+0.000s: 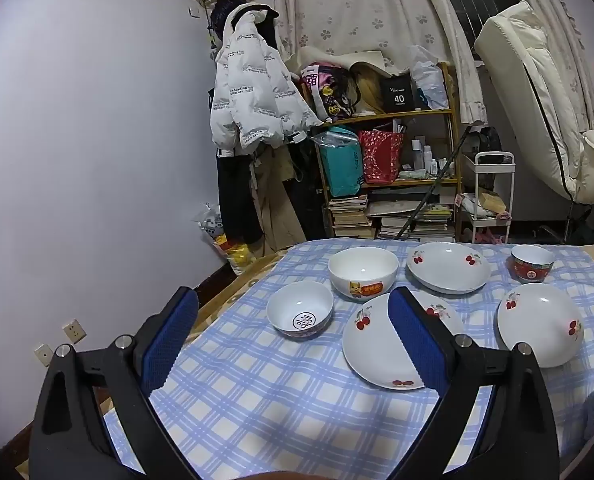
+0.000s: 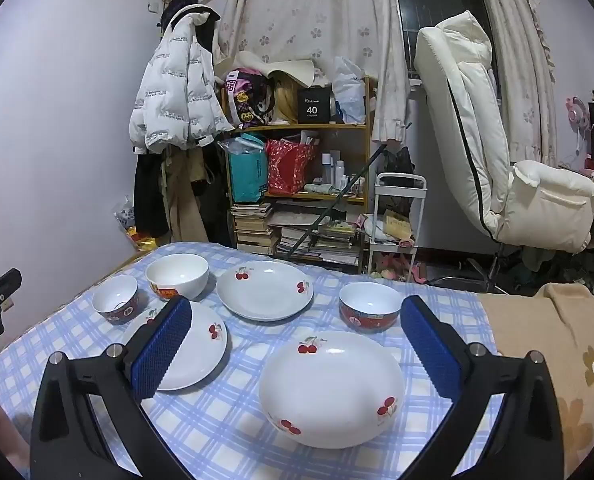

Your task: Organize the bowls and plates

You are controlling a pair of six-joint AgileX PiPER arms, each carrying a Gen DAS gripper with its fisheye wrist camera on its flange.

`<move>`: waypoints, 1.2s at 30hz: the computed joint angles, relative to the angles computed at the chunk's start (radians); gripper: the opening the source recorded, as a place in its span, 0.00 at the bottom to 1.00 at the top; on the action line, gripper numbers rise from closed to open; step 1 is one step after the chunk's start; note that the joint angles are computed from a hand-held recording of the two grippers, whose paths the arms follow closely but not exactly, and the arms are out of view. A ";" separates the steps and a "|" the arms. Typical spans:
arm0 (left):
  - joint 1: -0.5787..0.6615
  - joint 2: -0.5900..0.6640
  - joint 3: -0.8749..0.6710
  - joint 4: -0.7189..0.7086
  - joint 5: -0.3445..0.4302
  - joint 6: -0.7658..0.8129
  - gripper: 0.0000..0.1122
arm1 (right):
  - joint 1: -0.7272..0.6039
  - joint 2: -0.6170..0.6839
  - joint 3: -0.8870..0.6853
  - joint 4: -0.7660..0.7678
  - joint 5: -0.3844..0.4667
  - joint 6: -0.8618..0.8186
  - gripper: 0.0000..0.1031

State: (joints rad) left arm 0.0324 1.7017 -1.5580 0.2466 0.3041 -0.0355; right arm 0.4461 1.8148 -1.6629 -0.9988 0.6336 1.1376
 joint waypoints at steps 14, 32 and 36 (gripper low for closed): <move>0.022 0.009 -0.008 -0.098 0.003 0.105 0.84 | -0.002 0.003 -0.002 0.009 -0.002 -0.001 1.00; -0.008 -0.005 0.021 0.092 -0.013 -0.088 0.84 | -0.002 0.005 -0.004 0.016 -0.002 -0.005 1.00; -0.007 -0.004 0.017 0.093 -0.012 -0.089 0.84 | -0.002 0.005 -0.006 0.016 -0.001 -0.004 1.00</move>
State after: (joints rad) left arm 0.0256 1.6980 -1.5414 0.3393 0.2922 -0.1249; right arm 0.4443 1.8200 -1.6684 -0.9825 0.6329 1.1333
